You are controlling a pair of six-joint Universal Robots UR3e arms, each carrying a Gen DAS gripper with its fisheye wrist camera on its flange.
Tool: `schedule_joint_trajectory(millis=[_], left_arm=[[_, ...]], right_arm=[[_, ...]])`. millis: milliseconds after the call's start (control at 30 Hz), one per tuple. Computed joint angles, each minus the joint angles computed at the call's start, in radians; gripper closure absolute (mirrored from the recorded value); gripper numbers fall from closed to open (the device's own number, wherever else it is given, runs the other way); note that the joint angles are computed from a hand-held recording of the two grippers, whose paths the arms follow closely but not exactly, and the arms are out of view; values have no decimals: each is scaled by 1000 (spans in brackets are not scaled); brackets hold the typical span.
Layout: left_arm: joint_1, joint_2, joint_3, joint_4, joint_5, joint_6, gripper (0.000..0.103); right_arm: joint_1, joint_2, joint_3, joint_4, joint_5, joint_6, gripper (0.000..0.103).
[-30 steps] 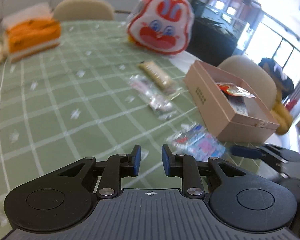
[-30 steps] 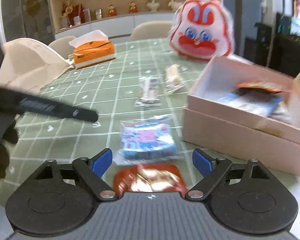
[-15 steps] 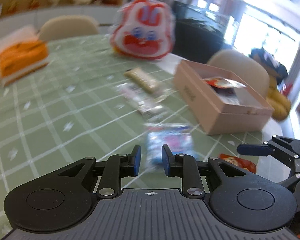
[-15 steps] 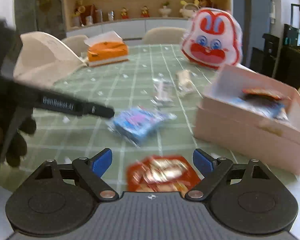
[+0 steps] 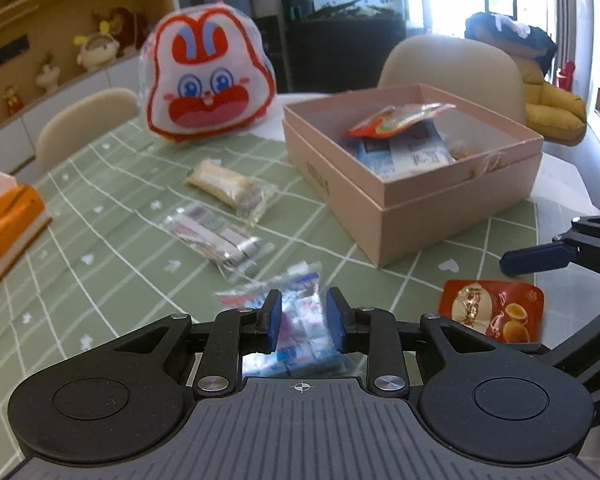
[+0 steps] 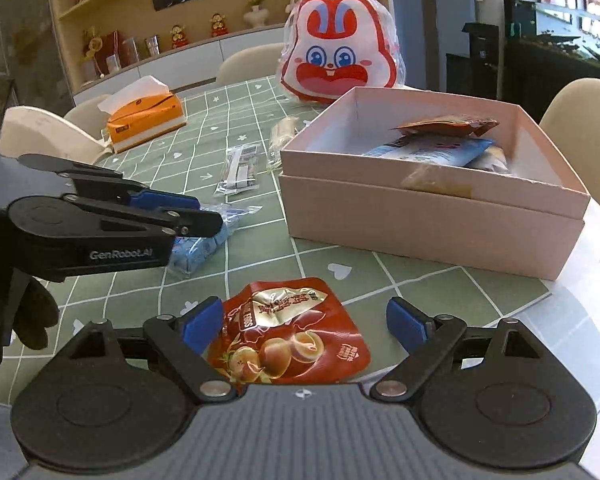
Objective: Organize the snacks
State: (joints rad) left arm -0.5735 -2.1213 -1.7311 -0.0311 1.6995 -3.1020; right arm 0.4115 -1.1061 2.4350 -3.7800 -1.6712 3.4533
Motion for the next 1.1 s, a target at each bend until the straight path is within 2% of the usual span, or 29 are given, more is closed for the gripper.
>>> schedule_joint_trajectory(millis=[133, 200, 267, 300, 367, 467, 567, 633, 767, 800, 933, 1100], left_arm=[[44, 22, -10, -25, -106, -33, 58], [86, 38, -15, -44, -199, -61, 57], [103, 42, -14, -53, -226, -77, 57], [99, 40, -11, -50, -209, -82, 58], [70, 25, 4, -37, -112, -90, 61], [38, 4, 14, -20, -2, -67, 60], [48, 14, 9, -30, -21, -53, 62], [66, 25, 7, -48, -68, -44, 62], [96, 34, -18, -37, -167, 19, 38], [96, 32, -24, -26, -175, 38, 36], [77, 17, -36, 17, -150, 68, 34], [34, 10, -3, -26, -13, 24, 37]], right_arm=[[11, 2, -30, 36, -8, -6, 10], [13, 1, -23, 31, -7, -5, 9], [15, 2, -23, 29, -9, -2, 9], [16, 3, -24, 29, -9, -1, 9], [16, 2, -24, 30, -9, -4, 9], [16, 1, -24, 30, -7, -6, 9], [11, 2, -18, 21, 1, -8, 8], [11, 3, -20, 24, 1, -9, 8], [27, 2, -36, 49, -20, -13, 8], [30, 2, -39, 53, -24, -13, 8], [17, 3, -25, 29, -5, -10, 8], [-1, 8, -6, -5, 20, -8, 8]])
